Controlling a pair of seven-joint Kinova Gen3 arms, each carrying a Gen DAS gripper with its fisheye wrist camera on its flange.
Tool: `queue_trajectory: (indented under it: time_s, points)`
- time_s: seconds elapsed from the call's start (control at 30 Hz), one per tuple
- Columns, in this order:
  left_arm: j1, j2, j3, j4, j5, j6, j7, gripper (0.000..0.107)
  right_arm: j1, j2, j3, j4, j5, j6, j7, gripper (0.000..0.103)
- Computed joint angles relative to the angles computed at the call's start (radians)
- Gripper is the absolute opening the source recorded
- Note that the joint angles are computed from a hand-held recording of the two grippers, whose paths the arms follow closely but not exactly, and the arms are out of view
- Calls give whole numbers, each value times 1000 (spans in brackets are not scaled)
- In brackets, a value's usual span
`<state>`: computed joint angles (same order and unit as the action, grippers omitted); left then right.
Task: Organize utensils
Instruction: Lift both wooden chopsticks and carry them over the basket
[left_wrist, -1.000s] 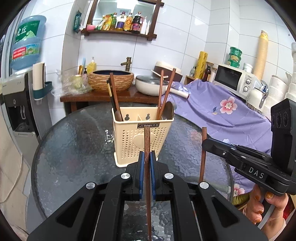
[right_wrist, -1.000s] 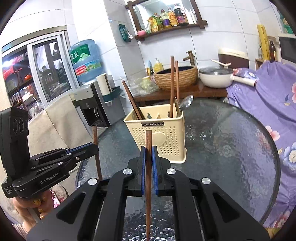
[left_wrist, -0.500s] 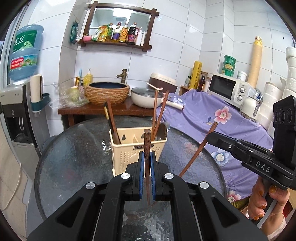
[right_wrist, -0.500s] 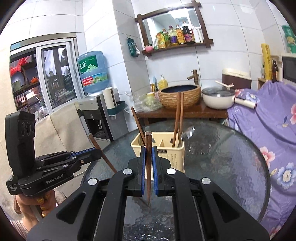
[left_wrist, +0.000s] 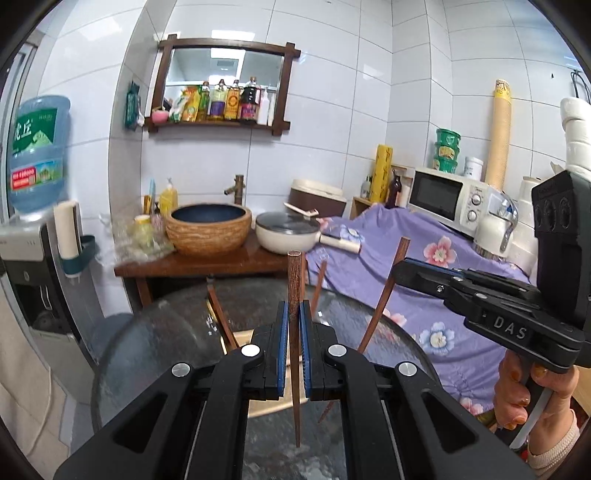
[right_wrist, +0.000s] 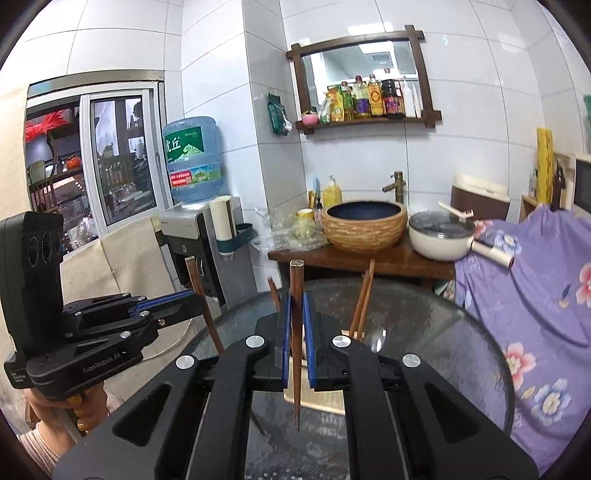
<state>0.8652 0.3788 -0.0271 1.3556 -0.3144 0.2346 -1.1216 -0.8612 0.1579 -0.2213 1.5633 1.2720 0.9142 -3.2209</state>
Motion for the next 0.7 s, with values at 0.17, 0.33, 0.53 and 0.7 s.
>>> queue_trajectory:
  time_s: [0.17,0.33,0.53,0.7]
  points:
    - [-37,27,19,-109,26,59,-2,6,-3,31,18,-121,-33,46,127,7]
    - [-76,84,46,-256,55,144,5,6,-26,84,63,-229,-27,97,206,7]
    - [-14,177,-59,-392,-1,185,132,6,-49,143,129,-286,5,111,212,7]
    - [20,234,-112,-413,-55,184,212,6,-23,189,167,-269,-45,60,171,7]
